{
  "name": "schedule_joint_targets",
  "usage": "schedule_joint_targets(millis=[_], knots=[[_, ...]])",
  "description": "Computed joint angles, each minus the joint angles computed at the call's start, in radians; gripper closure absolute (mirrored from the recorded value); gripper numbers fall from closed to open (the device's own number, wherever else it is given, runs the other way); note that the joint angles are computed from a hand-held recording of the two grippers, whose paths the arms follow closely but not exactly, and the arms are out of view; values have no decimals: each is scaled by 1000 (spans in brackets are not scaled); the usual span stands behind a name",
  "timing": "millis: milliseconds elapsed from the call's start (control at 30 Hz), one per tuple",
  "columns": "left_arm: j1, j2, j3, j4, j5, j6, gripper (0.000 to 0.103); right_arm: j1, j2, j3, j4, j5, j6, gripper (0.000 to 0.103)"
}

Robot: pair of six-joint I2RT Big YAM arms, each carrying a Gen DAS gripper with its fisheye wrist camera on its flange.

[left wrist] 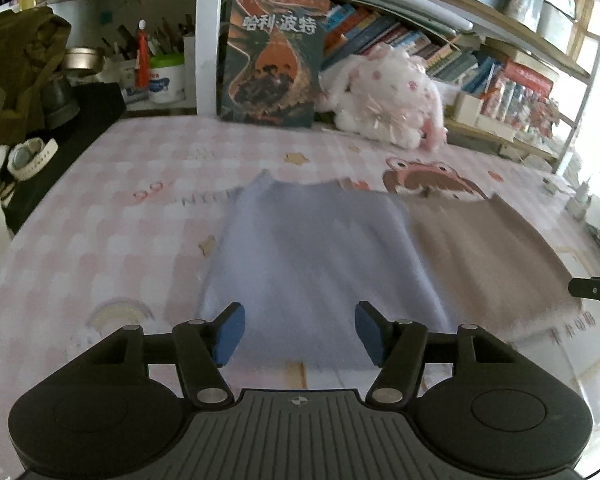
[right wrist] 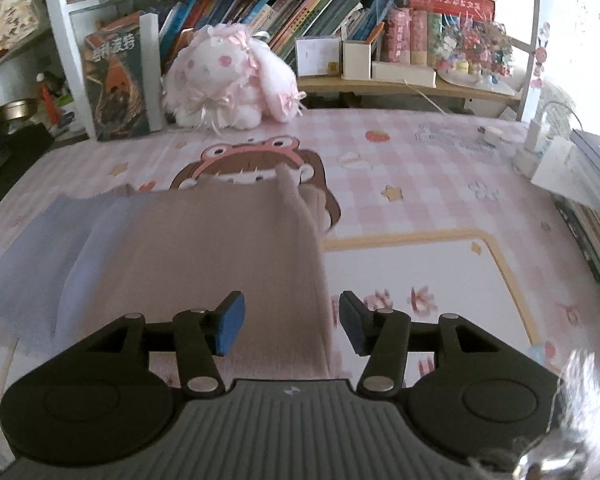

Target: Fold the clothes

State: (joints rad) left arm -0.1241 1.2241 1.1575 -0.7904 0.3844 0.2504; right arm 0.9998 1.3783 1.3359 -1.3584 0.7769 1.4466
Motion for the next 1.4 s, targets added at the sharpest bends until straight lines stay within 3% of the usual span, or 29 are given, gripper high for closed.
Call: schedule_joint_targets(millis=[333, 600, 767, 1400], knots=[[-25, -136, -105, -2, -59, -69, 28, 128, 18, 19, -121, 3, 143, 42], [-53, -187, -140, -39, -83, -66, 27, 185, 41, 35, -160, -3, 197, 33], [-68, -209, -156, -42, -102, -60, 18, 207, 52, 44, -182, -7, 224, 24], [-72, -141, -115, -117, -89, -36, 10, 192, 108, 89, -199, -56, 244, 14]])
